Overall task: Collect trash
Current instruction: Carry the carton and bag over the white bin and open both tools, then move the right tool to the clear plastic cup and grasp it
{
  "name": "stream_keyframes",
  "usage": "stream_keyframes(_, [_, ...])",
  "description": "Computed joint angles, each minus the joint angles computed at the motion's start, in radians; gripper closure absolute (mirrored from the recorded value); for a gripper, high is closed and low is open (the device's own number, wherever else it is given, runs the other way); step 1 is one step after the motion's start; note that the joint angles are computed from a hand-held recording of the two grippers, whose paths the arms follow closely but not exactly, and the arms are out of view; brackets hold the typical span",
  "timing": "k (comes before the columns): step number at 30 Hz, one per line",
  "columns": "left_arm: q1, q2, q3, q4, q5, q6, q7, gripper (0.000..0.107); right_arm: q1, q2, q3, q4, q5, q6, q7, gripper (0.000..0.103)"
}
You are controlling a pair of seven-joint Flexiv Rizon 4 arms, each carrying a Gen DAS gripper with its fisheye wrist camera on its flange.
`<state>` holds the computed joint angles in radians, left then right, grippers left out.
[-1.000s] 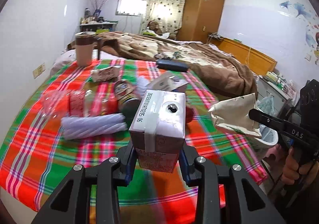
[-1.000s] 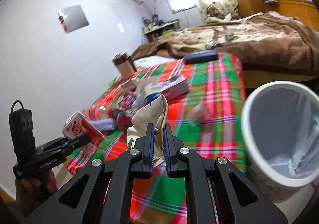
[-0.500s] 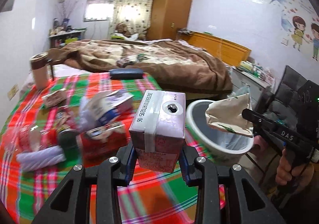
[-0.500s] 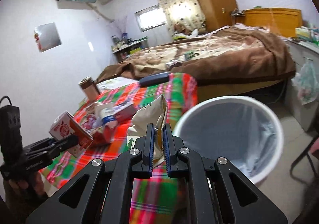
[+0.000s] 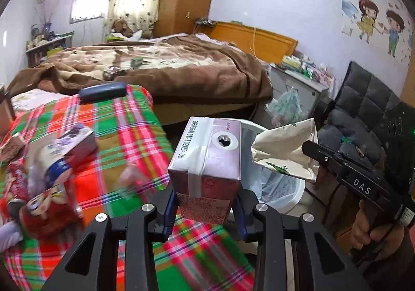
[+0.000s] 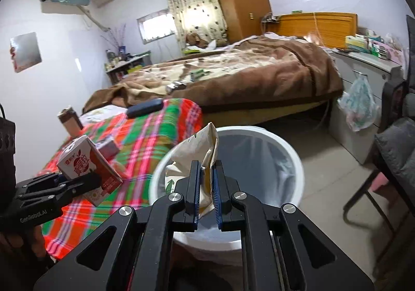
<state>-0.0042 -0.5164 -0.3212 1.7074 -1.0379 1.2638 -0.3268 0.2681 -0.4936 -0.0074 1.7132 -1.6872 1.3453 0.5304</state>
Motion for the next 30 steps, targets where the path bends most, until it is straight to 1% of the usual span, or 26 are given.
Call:
stream_keyframes(1, [-0.012,-0.015,0.009,-0.015,0.025,-0.004,-0.016,0.07,-0.002,0.009,-0.003,0.014,0.005,-0.012,-0.009,0.093])
stream_keyframes(3, [-0.029,-0.038,0.021,-0.041,0.074,-0.017,-0.057,0.069,0.008,0.01,-0.004,0.03,0.058,-0.05,-0.059,0.093])
stream_keyframes(6, [-0.039,-0.068,0.022,-0.073,0.14,-0.032,-0.104,0.069,0.008,0.009,-0.014,0.045,0.098,-0.042,-0.093,0.093])
stream_keyframes(9, [-0.043,-0.095,0.02,-0.102,0.196,-0.049,-0.147,0.069,0.017,0.003,-0.021,0.058,0.156,-0.06,-0.14,0.093])
stream_keyframes(12, [-0.038,-0.117,0.012,-0.131,0.234,-0.09,-0.189,0.069,0.027,0.001,-0.03,0.07,0.213,-0.066,-0.177,0.088])
stream_keyframes(14, [-0.043,-0.132,0.015,-0.148,0.263,-0.096,-0.211,0.069,0.04,0.003,-0.033,0.076,0.262,-0.079,-0.223,0.084])
stream_keyframes(16, [-0.04,-0.139,0.009,-0.154,0.277,-0.09,-0.224,0.067,0.055,0.008,-0.04,0.081,0.292,-0.089,-0.252,0.08])
stream_keyframes(17, [-0.037,-0.14,0.005,-0.154,0.28,-0.09,-0.229,0.061,0.064,0.01,-0.045,0.084,0.301,-0.1,-0.26,0.076])
stream_keyframes(18, [-0.031,-0.141,-0.004,-0.152,0.279,-0.086,-0.228,0.057,0.072,0.015,-0.05,0.087,0.306,-0.114,-0.265,0.072])
stream_keyframes(19, [-0.03,-0.141,-0.006,-0.152,0.28,-0.079,-0.234,0.051,0.079,0.019,-0.053,0.091,0.306,-0.124,-0.269,0.063])
stream_keyframes(20, [-0.028,-0.142,-0.007,-0.151,0.282,-0.074,-0.24,0.049,0.079,0.02,-0.056,0.091,0.305,-0.121,-0.271,0.058])
stream_keyframes(21, [-0.022,-0.141,-0.011,-0.15,0.282,-0.072,-0.241,0.049,0.08,0.023,-0.056,0.093,0.303,-0.116,-0.269,0.054])
stream_keyframes(23, [-0.014,-0.137,-0.013,-0.144,0.284,-0.069,-0.248,0.049,0.08,0.026,-0.061,0.095,0.288,-0.106,-0.257,0.054])
stream_keyframes(30, [0.033,-0.093,-0.053,-0.076,0.236,-0.008,-0.199,0.048,0.084,0.031,-0.056,0.088,0.251,-0.114,-0.21,0.054])
